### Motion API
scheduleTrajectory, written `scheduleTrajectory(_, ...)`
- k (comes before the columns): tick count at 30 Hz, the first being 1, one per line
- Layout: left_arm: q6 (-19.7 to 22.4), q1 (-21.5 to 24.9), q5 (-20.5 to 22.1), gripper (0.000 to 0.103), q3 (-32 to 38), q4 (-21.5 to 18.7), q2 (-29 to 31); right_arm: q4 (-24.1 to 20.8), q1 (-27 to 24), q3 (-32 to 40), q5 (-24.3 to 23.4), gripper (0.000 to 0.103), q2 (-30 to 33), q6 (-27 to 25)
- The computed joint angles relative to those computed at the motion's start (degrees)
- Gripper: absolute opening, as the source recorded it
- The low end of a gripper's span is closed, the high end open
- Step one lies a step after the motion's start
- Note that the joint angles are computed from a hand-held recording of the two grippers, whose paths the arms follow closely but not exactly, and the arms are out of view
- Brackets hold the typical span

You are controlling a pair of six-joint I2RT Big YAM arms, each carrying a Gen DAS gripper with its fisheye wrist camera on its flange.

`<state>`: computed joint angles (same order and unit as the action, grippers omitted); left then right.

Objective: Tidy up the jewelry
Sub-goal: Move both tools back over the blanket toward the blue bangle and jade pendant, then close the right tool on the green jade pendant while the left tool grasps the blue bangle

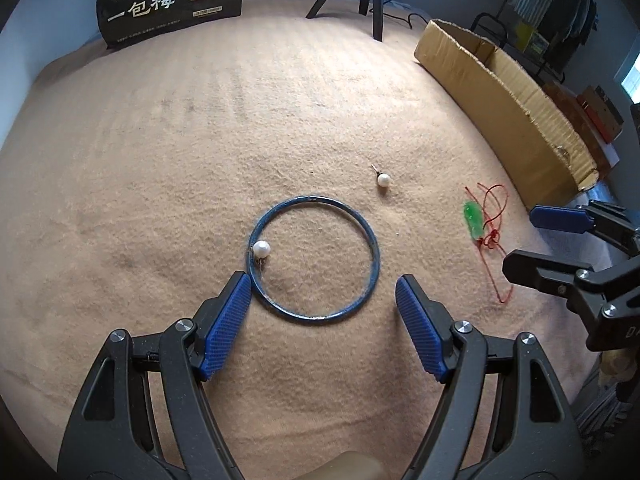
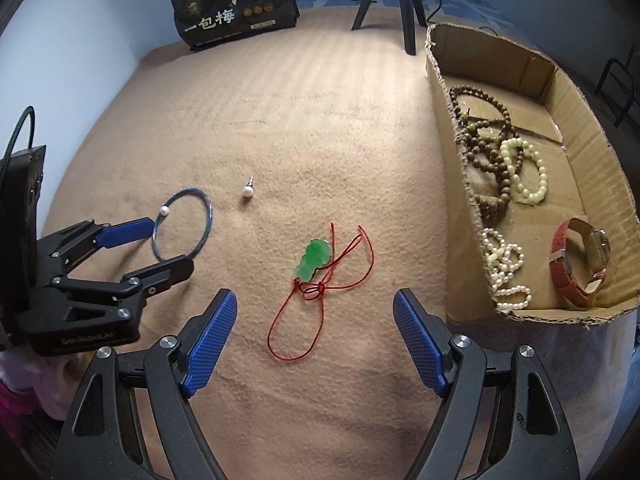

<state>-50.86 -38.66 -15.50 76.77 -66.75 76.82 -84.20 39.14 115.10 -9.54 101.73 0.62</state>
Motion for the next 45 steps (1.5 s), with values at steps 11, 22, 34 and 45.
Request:
scheduleTrajectory(11, 1.41, -0.74, -1.95, 0.082, 0.99, -0.91, 1.76, -1.30, -0.29, 2.90, -1.88, 0.066, 2.62, 3.88)
scheduleTrajectory(22, 1.02, 0.00, -3.49, 0.077, 0.23, 0.42, 1.69, -2.45, 0.90, 5.62, 0.69, 0.056, 5.63, 3.56)
scheduleTrajectory(34, 1.55, 0.08, -3.65, 0.074, -0.51, 0.96, 0.72, -2.42, 1.73, 9.00, 6.00, 0.040, 9.28, 0.77)
scheduleTrajectory(45, 0.75, 0.20, -4.30, 0.073, -0.91, 0.67, -0.19, -0.35, 1.52, 7.73, 6.42, 0.014, 8.03, -1.54)
